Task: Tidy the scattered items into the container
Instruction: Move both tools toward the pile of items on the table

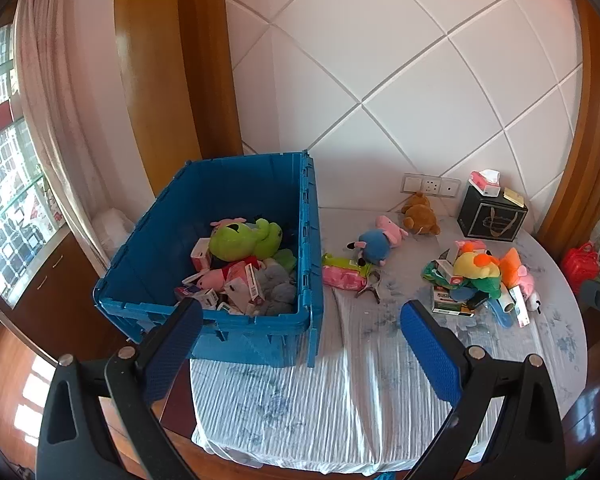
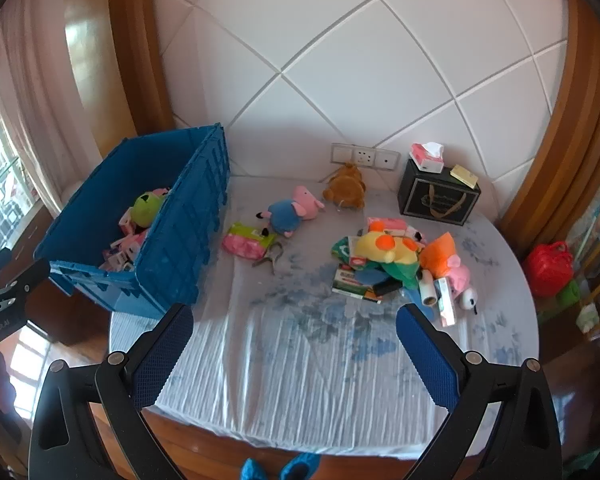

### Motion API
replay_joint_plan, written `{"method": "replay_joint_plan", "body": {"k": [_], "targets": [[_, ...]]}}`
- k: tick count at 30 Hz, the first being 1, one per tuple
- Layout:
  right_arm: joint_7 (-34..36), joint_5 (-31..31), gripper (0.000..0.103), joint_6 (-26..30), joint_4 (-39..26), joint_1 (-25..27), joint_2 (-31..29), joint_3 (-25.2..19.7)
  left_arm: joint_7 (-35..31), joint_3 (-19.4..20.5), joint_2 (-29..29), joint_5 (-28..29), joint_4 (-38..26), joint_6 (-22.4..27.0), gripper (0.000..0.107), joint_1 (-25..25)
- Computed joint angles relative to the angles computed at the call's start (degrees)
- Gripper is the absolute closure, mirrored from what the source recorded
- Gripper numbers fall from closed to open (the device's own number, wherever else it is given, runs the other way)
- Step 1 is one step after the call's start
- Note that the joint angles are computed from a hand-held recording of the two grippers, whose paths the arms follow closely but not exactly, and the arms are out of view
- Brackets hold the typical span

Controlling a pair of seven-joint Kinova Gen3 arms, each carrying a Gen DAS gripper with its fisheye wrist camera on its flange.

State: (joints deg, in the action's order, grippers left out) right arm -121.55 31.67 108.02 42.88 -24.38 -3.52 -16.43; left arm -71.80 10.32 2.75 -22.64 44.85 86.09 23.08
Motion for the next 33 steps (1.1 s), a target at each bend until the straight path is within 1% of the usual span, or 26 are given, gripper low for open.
{"method": "replay_joint_plan", "body": {"k": [2,6,8,11,14,17,18,19,21,22,24,25,26,27,28,29,31,33], "targets": [[1.3,-1.8,0.000,-1.1,0.7,4.0,-0.4,-1.6,-0.8,0.0,0.1,0.6,0.1,-0.5,0.007,-0.1],[1.1,-3.3,0.000,-1.1,0.4,14.1,0.0,-9.4,-0.5,0.1,0.5,0.4,0.1,-0.8,0.007,0.3],[1.8,-3.3,0.000,-0.8,-0.1,16.4,0.5,-11.1,-0.3,0.1,0.7,0.3,0.1,-1.1,0.007,0.6],[2.3,-5.1,0.000,-2.0,1.2,17.0,-0.1,-9.5,-0.5,-0.1,0.3,1.0,1.2,-3.1,0.007,0.7],[3.4,-7.9,0.000,-3.8,2.7,19.9,-0.8,-8.7,0.5,0.1,0.5,1.0,1.6,-4.4,0.007,0.9],[5.1,-11.1,0.000,-6.1,5.0,21.5,-2.1,-6.0,1.3,0.0,1.1,0.8,1.9,-5.7,0.007,1.8],[5.5,-11.7,0.000,-7.0,5.8,21.3,-2.5,-4.6,1.0,-0.8,1.0,1.7,2.5,-6.7,0.007,2.3],[6.3,-12.9,0.000,-8.6,7.3,21.6,-3.3,-3.1,0.3,-1.0,0.7,3.5,3.7,-8.7,0.007,1.7],[8.6,-15.0,0.000,-13.0,11.4,20.0,-5.5,1.8,-0.2,0.4,0.2,5.6,6.6,-13.1,0.007,0.0],[9.0,-14.8,0.000,-15.3,13.7,18.0,-6.6,4.5,0.4,0.3,0.1,5.3,7.9,-14.7,0.007,0.7],[8.1,-11.8,0.000,-20.0,18.6,13.1,-9.3,8.7,3.0,-1.4,1.7,1.9,7.9,-15.1,0.007,5.1],[8.0,-9.4,0.000,-22.3,21.2,11.4,-10.9,10.0,4.3,-1.3,3.2,-0.3,6.9,-14.2,0.007,6.9],[7.6,-7.1,0.000,-24.6,23.8,10.6,-12.5,10.4,5.5,-0.4,4.4,-1.5,6.5,-13.9,0.007,7.6],[6.8,-4.8,0.000,-27.0,26.5,10.2,-14.1,10.8,6.9,1.2,5.2,-1.8,6.8,-14.6,0.007,7.3],[6.5,-2.8,0.000,-29.3,29.1,9.2,-15.8,12.0,8.0,1.8,6.0,-1.4,7.3,-15.7,0.007,7.8],[6.4,-1.0,0.000,-31.6,31.8,8.4,-17.5,13.4,8.6,1.3,6.9,-1.4,7.7,-16.6,0.007,9.2],[7.4,0.1,0.000,-36.3,37.1,6.0,-20.6,18.0,9.1,1.0,9.0,-1.3,8.0,-18.5,0.007,11.6],[8.8,-2.6,0.000,-40.8,42.3,6.2,-22.2,23.3,9.4,0.6,12.0,0.1,7.6,-20.0,0.007,13.5]]}}
